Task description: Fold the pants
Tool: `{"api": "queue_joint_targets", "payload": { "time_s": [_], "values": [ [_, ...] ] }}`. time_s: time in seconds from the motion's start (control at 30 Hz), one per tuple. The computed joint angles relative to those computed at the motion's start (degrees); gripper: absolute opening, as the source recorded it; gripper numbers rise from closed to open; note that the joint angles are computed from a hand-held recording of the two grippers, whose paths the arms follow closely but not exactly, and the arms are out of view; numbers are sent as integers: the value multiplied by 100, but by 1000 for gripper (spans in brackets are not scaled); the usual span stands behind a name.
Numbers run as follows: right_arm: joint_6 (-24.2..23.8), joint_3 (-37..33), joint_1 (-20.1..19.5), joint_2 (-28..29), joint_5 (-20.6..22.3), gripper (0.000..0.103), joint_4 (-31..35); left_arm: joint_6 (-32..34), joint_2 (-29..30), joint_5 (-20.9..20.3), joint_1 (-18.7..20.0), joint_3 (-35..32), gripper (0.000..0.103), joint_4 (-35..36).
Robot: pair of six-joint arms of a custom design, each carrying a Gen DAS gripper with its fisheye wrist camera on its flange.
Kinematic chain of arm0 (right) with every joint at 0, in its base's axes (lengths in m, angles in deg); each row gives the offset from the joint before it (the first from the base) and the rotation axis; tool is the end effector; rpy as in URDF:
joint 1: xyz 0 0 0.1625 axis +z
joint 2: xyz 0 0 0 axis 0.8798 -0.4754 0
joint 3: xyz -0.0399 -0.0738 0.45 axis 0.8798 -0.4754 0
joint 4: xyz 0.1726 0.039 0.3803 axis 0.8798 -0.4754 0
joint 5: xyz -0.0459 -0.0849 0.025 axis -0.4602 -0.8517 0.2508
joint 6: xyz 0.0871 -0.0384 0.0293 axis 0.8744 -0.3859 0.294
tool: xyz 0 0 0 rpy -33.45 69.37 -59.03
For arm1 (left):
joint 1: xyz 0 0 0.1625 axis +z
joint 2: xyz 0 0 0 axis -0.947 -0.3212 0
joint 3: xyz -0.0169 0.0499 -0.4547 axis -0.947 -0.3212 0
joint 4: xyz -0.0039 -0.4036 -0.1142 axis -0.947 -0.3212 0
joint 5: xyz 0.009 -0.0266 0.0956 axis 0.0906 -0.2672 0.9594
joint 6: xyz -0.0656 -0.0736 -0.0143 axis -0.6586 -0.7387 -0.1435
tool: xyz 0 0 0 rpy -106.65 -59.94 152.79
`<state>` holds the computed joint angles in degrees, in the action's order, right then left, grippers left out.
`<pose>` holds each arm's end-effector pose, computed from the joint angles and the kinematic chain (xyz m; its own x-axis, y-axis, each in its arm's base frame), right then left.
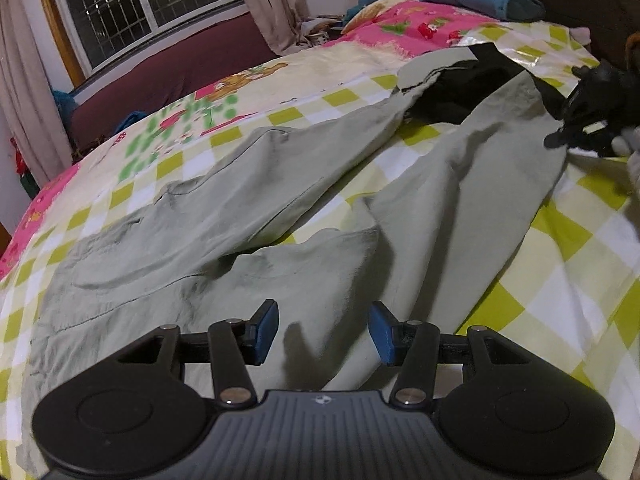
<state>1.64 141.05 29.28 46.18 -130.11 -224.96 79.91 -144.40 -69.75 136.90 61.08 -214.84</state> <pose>0.1044 -0.5826 0.0441 -0.9261 0.3408 0.1620 0.0735 0.5840 -0.8084 0.0243 -0.4568 0.1963 -0.5091 0.1581 -0.8460 0.6832 0.6720 -0.2856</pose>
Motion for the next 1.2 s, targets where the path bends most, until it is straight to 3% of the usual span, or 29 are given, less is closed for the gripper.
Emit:
{"api": "queue_joint_targets", "payload": {
  "time_s": [0.17, 0.23, 0.33, 0.43, 0.47, 0.57, 0.63, 0.7, 0.8, 0.93, 1.1, 1.2],
  "values": [
    [-410, 674, 32, -446, -13, 3, -839, -92, 55, -228, -23, 38, 64, -31],
    [-680, 830, 141, -557, -566, 5, -1009, -114, 95, -367, -49, 90, 71, -63],
    [-811, 884, 210, -697, -1414, 9, -416, -212, 132, -433, -42, 128, 72, 79],
    [-809, 1033, 295, -728, -1712, 10, -499, -166, -31, -401, -48, 257, 72, 20],
    [-932, 1050, 372, -682, -1845, 16, -712, -95, -121, -386, -36, 285, 72, -11],
    [-1788, 833, 726, -412, -2442, 28, -1272, 411, -454, -240, 81, 332, 73, -280],
    [-2547, 570, 956, -202, -2627, 28, -1570, 857, -676, -113, 267, 240, 76, -514],
    [-3169, 359, 1154, -57, -2379, 28, -1548, 1210, -859, -140, 521, 51, 78, -586],
    [-3788, -193, 1366, 81, -1635, 42, -194, 1797, -1002, -274, 1008, -494, 79, -557],
    [-4507, -1768, 1489, 726, -416, 43, 2186, 2444, -942, -638, 1713, -1532, 80, -59],
    [-5040, -4758, 1628, 2187, 23, 49, 5021, 2243, -617, -1033, 2383, -3195, 80, 1560],
    [-5584, -6476, 1725, 3099, -368, 50, 6070, 2201, -343, -1346, 2662, -4113, 81, 2556]
  ]
}}
